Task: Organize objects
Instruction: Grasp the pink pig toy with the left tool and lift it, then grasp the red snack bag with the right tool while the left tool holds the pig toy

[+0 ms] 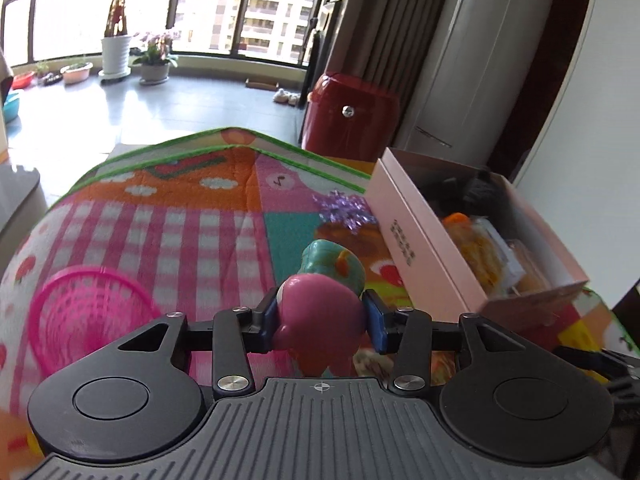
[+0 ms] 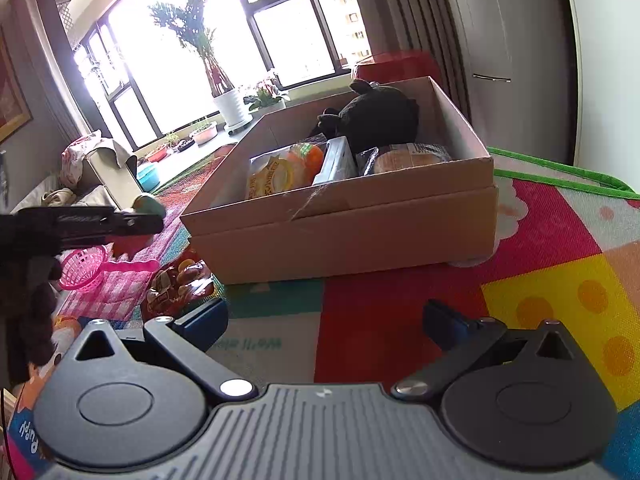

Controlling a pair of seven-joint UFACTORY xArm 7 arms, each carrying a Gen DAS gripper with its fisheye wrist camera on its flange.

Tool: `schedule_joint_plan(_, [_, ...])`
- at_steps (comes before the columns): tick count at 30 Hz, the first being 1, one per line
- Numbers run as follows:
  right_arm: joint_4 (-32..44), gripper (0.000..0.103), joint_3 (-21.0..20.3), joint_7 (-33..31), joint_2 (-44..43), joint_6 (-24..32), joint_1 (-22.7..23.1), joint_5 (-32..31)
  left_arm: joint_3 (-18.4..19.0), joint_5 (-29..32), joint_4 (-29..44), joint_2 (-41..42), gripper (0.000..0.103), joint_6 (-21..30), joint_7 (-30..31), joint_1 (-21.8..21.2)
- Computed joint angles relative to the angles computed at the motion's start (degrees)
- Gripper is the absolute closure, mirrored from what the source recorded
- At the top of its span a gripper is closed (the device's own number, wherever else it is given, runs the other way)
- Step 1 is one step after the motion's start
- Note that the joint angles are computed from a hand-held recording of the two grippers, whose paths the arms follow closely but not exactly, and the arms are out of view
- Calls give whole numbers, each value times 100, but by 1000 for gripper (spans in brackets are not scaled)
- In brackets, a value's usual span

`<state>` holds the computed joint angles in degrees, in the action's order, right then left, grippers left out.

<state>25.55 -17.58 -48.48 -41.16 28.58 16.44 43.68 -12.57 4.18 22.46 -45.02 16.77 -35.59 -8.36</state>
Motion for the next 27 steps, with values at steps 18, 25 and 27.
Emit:
schedule_joint_plan(18, [2135,0,960,802,732,719,745,-1065,-102,-123,-2342,-3315,56,-97,-1516,-649])
schedule_joint_plan(25, [4897,39,2512,3301,3756,1436,-17,-3504,-266,7,-2661,-3896,56,-315,-1874,-691])
schedule_joint_plan(27, [5344,53,2652,3818,4317,1611,45,-4305,-199,45,-2707,-3922,56,-401,-1874,-718])
